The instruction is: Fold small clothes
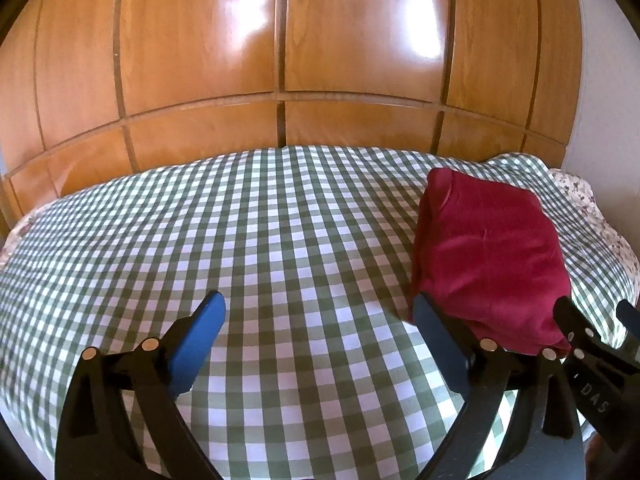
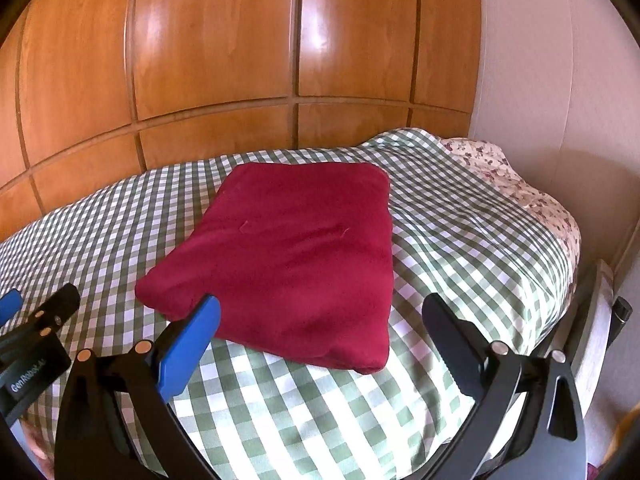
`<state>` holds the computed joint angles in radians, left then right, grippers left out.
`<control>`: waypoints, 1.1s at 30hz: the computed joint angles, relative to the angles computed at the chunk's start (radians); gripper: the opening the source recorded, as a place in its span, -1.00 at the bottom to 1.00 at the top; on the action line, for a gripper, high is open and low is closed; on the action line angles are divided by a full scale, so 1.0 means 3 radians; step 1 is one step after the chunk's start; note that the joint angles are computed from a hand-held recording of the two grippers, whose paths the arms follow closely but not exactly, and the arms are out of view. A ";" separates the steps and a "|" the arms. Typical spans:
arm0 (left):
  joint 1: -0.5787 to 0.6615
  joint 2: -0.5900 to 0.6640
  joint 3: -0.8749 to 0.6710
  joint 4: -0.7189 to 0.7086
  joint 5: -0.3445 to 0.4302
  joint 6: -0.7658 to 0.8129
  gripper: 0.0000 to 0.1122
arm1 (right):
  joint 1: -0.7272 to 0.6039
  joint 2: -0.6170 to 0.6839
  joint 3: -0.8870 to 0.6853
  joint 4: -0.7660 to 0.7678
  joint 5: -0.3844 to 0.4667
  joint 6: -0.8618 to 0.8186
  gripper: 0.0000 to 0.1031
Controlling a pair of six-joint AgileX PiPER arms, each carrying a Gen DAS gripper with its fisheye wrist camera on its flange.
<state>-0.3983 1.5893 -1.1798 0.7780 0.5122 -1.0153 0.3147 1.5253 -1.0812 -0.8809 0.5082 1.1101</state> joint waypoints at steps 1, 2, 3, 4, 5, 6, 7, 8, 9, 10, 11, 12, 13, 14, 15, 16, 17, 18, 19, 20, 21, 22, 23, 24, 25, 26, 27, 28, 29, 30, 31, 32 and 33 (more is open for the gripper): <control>0.0000 -0.0004 0.0002 0.0003 -0.0003 0.0000 0.67 | -0.0005 0.0000 0.0001 0.0016 -0.0002 -0.0016 0.95; -0.0003 -0.0007 0.0004 0.0012 -0.0001 0.0000 0.67 | -0.0013 -0.0003 0.0010 0.0044 -0.0009 -0.0042 0.95; -0.0007 -0.0008 0.0005 0.0036 0.0005 -0.0015 0.67 | -0.0014 -0.0008 0.0017 0.0049 -0.0007 -0.0041 0.95; -0.0012 -0.0010 0.0007 0.0052 0.0007 -0.0029 0.67 | -0.0025 -0.0015 0.0028 0.0058 -0.0018 -0.0056 0.95; -0.0013 -0.0016 0.0016 0.0057 -0.0002 -0.0029 0.67 | -0.0024 -0.0018 0.0033 0.0060 -0.0013 -0.0051 0.95; -0.0017 -0.0024 0.0023 0.0064 -0.0003 -0.0034 0.67 | -0.0023 -0.0021 0.0036 0.0064 -0.0006 -0.0047 0.95; -0.0022 -0.0027 0.0026 0.0075 0.0001 -0.0046 0.67 | -0.0026 -0.0023 0.0039 0.0084 -0.0006 -0.0059 0.95; -0.0026 -0.0031 0.0029 0.0069 -0.0001 -0.0041 0.67 | -0.0025 -0.0024 0.0042 0.0091 0.0001 -0.0059 0.95; -0.0028 -0.0028 0.0024 0.0063 0.0004 -0.0033 0.67 | -0.0033 -0.0019 0.0036 0.0118 0.0000 -0.0088 0.95; -0.0036 -0.0029 0.0024 0.0086 0.0016 -0.0047 0.67 | -0.0032 -0.0016 0.0034 0.0135 0.0007 -0.0095 0.95; -0.0035 -0.0022 0.0015 0.0083 0.0018 -0.0034 0.67 | -0.0038 -0.0014 0.0033 0.0160 0.0005 -0.0114 0.95; -0.0038 -0.0025 0.0017 0.0084 0.0020 -0.0035 0.67 | -0.0038 -0.0016 0.0036 0.0169 0.0007 -0.0114 0.95; -0.0044 -0.0024 0.0017 0.0093 0.0025 -0.0050 0.67 | -0.0039 -0.0018 0.0036 0.0171 0.0008 -0.0113 0.95; -0.0048 -0.0023 0.0016 0.0107 0.0029 -0.0064 0.67 | -0.0043 -0.0018 0.0036 0.0171 0.0004 -0.0120 0.95; -0.0055 -0.0024 0.0017 0.0125 0.0037 -0.0082 0.67 | -0.0046 -0.0019 0.0037 0.0180 -0.0003 -0.0129 0.95; -0.0069 -0.0028 0.0018 0.0140 0.0049 -0.0101 0.68 | -0.0048 -0.0021 0.0039 0.0180 -0.0007 -0.0127 0.95; -0.0072 -0.0033 0.0021 0.0147 0.0049 -0.0106 0.68 | -0.0041 -0.0024 0.0045 0.0165 -0.0003 -0.0103 0.95; -0.0075 -0.0040 0.0025 0.0167 0.0050 -0.0119 0.68 | -0.0041 -0.0025 0.0049 0.0167 -0.0009 -0.0100 0.95; -0.0087 -0.0046 0.0032 0.0208 0.0057 -0.0158 0.68 | -0.0041 -0.0027 0.0053 0.0169 -0.0013 -0.0100 0.95; -0.0105 -0.0053 0.0041 0.0267 0.0070 -0.0208 0.68 | -0.0039 -0.0030 0.0056 0.0168 -0.0014 -0.0097 0.95; -0.0109 -0.0060 0.0045 0.0284 0.0074 -0.0219 0.68 | -0.0036 -0.0033 0.0060 0.0163 -0.0014 -0.0088 0.95; -0.0110 -0.0073 0.0054 0.0280 0.0073 -0.0216 0.68 | -0.0036 -0.0036 0.0067 0.0164 -0.0020 -0.0083 0.95; -0.0109 -0.0087 0.0061 0.0272 0.0069 -0.0210 0.68 | -0.0035 -0.0035 0.0061 0.0169 -0.0016 -0.0087 0.95; -0.0110 -0.0100 0.0067 0.0278 0.0071 -0.0216 0.68 | -0.0028 -0.0039 0.0063 0.0152 -0.0009 -0.0067 0.95; -0.0113 -0.0103 0.0065 0.0287 0.0077 -0.0221 0.68 | -0.0024 -0.0038 0.0063 0.0141 -0.0005 -0.0054 0.95; -0.0113 -0.0110 0.0065 0.0287 0.0079 -0.0213 0.68 | -0.0021 -0.0035 0.0059 0.0144 0.0000 -0.0052 0.95; -0.0112 -0.0116 0.0064 0.0277 0.0080 -0.0199 0.68 | -0.0024 -0.0035 0.0059 0.0153 -0.0003 -0.0059 0.95; -0.0102 -0.0116 0.0058 0.0261 0.0072 -0.0178 0.68 | -0.0023 -0.0037 0.0059 0.0158 -0.0005 -0.0059 0.95; -0.0101 -0.0125 0.0064 0.0262 0.0068 -0.0185 0.68 | -0.0020 -0.0039 0.0061 0.0149 -0.0006 -0.0052 0.95; -0.0102 -0.0129 0.0065 0.0251 0.0072 -0.0170 0.68 | -0.0031 -0.0034 0.0058 0.0157 -0.0012 -0.0074 0.95; -0.0103 -0.0129 0.0065 0.0248 0.0074 -0.0167 0.68 | -0.0025 -0.0034 0.0057 0.0157 -0.0003 -0.0066 0.95; -0.0101 -0.0134 0.0065 0.0236 0.0078 -0.0152 0.68 | -0.0024 -0.0033 0.0056 0.0166 -0.0002 -0.0067 0.95; -0.0112 -0.0129 0.0061 0.0257 0.0089 -0.0178 0.68 | -0.0023 -0.0035 0.0056 0.0164 -0.0002 -0.0061 0.95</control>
